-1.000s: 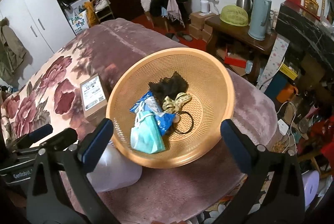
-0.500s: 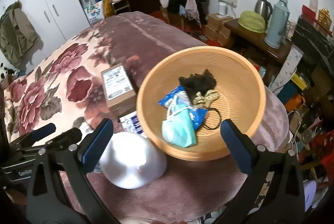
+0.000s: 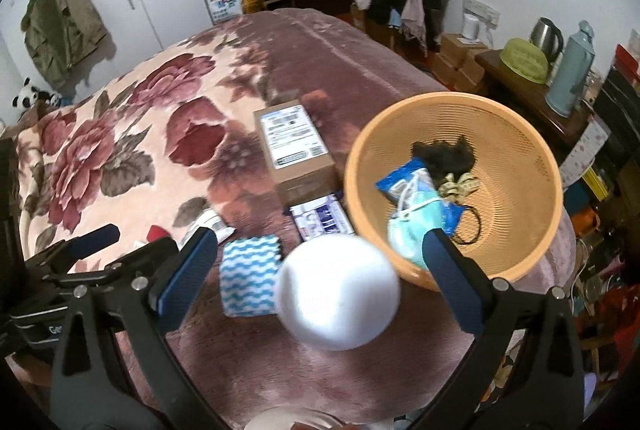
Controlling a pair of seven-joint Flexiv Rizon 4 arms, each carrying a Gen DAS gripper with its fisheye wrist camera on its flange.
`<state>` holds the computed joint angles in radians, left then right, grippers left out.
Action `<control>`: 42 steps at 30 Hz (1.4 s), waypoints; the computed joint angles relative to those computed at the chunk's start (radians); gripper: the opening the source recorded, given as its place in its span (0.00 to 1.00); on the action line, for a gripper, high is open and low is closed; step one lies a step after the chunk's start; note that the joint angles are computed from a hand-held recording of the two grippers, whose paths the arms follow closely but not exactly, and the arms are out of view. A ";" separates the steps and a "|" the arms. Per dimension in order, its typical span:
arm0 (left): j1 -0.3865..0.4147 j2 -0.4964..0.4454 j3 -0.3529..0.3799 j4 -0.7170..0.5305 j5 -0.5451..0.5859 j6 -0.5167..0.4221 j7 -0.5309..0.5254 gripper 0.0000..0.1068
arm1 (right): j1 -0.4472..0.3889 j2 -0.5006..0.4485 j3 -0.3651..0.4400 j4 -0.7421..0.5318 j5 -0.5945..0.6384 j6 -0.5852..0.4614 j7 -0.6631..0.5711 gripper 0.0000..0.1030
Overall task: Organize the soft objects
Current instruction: 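Withdraw both tools from the basket toward the cotton swab box and cloth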
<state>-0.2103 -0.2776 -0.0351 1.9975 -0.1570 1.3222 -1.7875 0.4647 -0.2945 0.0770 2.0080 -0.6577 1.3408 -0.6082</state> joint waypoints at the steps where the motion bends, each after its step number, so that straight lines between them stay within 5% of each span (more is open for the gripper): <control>1: 0.001 0.007 0.006 0.011 0.005 0.003 -0.003 0.96 | 0.001 -0.004 0.006 -0.006 0.005 -0.004 -0.007 1.00; 29: 0.100 0.080 0.036 0.278 -0.035 0.078 0.063 0.96 | 0.122 -0.124 0.083 -0.053 0.135 -0.045 -0.125 1.00; 42: 0.178 0.050 -0.021 0.394 -0.193 0.138 0.174 0.96 | 0.150 -0.209 0.115 -0.077 0.245 -0.061 -0.189 1.00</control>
<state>-0.0323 -0.2277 -0.0556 2.3914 -0.3499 1.4597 -1.6136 0.6143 -0.5034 0.1922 1.9308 -0.4124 1.2801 -0.7976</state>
